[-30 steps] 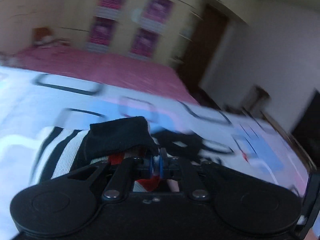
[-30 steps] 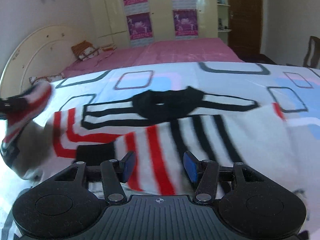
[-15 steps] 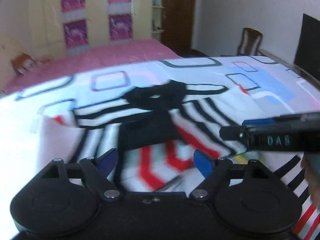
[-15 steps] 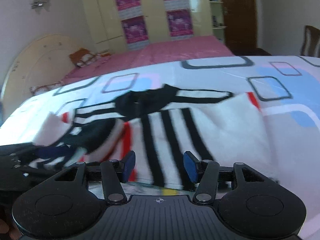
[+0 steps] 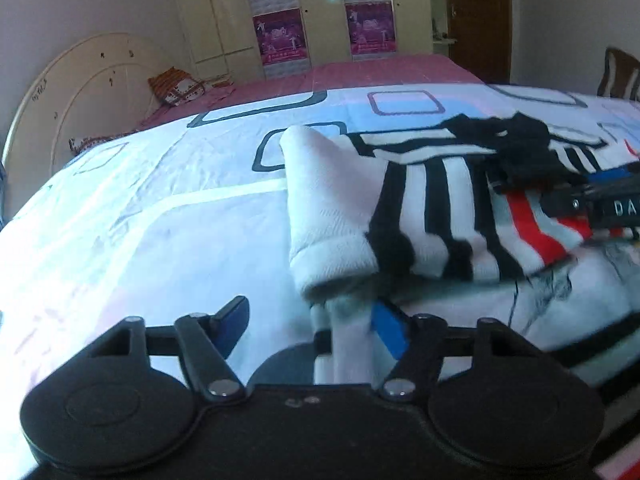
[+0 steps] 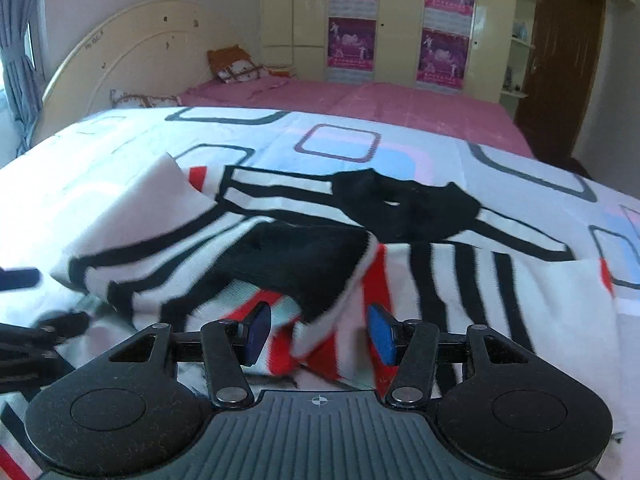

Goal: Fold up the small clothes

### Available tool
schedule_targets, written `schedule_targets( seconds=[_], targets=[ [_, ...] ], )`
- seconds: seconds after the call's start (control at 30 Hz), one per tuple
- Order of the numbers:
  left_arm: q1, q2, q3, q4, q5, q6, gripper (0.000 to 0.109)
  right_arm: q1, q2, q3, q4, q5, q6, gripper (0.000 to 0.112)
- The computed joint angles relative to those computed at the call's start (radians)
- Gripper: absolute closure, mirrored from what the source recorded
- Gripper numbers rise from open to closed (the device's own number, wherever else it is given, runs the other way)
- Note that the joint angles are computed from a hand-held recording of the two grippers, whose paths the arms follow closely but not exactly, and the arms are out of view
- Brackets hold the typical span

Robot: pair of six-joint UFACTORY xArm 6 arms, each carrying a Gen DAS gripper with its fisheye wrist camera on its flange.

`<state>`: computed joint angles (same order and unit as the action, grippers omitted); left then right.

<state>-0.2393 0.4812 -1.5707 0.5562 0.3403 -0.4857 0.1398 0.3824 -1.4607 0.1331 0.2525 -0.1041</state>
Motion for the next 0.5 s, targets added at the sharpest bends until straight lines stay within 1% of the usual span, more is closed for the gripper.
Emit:
schedule_targets(
  seconds=[0.03,0.07,0.1,0.13,0.17,0.2,0.23,0.3,0.33,0.37,0.4,0.43,0.5],
  targets=[
    [0.0,0.021,-0.025,-0.01,-0.007,0.001,0.048,-0.002,0.009,-0.011,-0.041,-0.001,0.037,0.06],
    [-0.002,0.044,-0.055,-0.004,-0.01,-0.005,0.053,-0.008,0.015,-0.019,-0.068,-0.01,0.075,0.06],
    [-0.002,0.064,-0.081,0.012,-0.013,-0.014,0.06,-0.015,0.021,-0.032,-0.08,-0.009,0.107,0.086],
    [0.0,0.074,-0.091,0.034,-0.016,-0.029,0.064,-0.023,0.023,-0.047,-0.05,0.009,0.103,0.108],
    [0.0,0.091,-0.112,0.013,-0.014,-0.009,0.069,-0.033,0.021,-0.049,-0.018,0.006,0.111,0.108],
    [0.001,0.08,-0.092,-0.019,-0.021,0.015,0.078,-0.043,0.011,-0.041,-0.002,-0.009,0.122,0.108],
    [0.001,0.082,-0.087,-0.047,-0.03,0.042,0.08,-0.055,-0.002,-0.025,-0.028,-0.029,0.159,0.108],
    [0.002,0.078,-0.075,-0.014,-0.043,0.033,0.085,-0.089,-0.029,0.01,-0.154,-0.067,0.285,0.108],
    [0.001,0.076,-0.07,-0.007,-0.049,0.036,0.086,-0.105,-0.039,0.023,-0.17,-0.07,0.307,0.108],
    [0.0,0.072,-0.063,0.011,-0.056,0.026,0.087,-0.117,-0.046,0.03,-0.145,-0.055,0.293,0.108],
    [0.0,0.075,-0.065,0.007,-0.059,0.038,0.087,-0.125,-0.051,0.036,-0.084,-0.032,0.248,0.108],
    [0.0,0.076,-0.063,-0.004,-0.059,0.051,0.087,-0.133,-0.05,0.041,-0.055,-0.007,0.227,0.108],
    [0.004,0.066,-0.046,-0.028,-0.065,0.072,0.087,-0.141,-0.049,0.047,0.046,0.046,0.158,0.108]
  ],
)
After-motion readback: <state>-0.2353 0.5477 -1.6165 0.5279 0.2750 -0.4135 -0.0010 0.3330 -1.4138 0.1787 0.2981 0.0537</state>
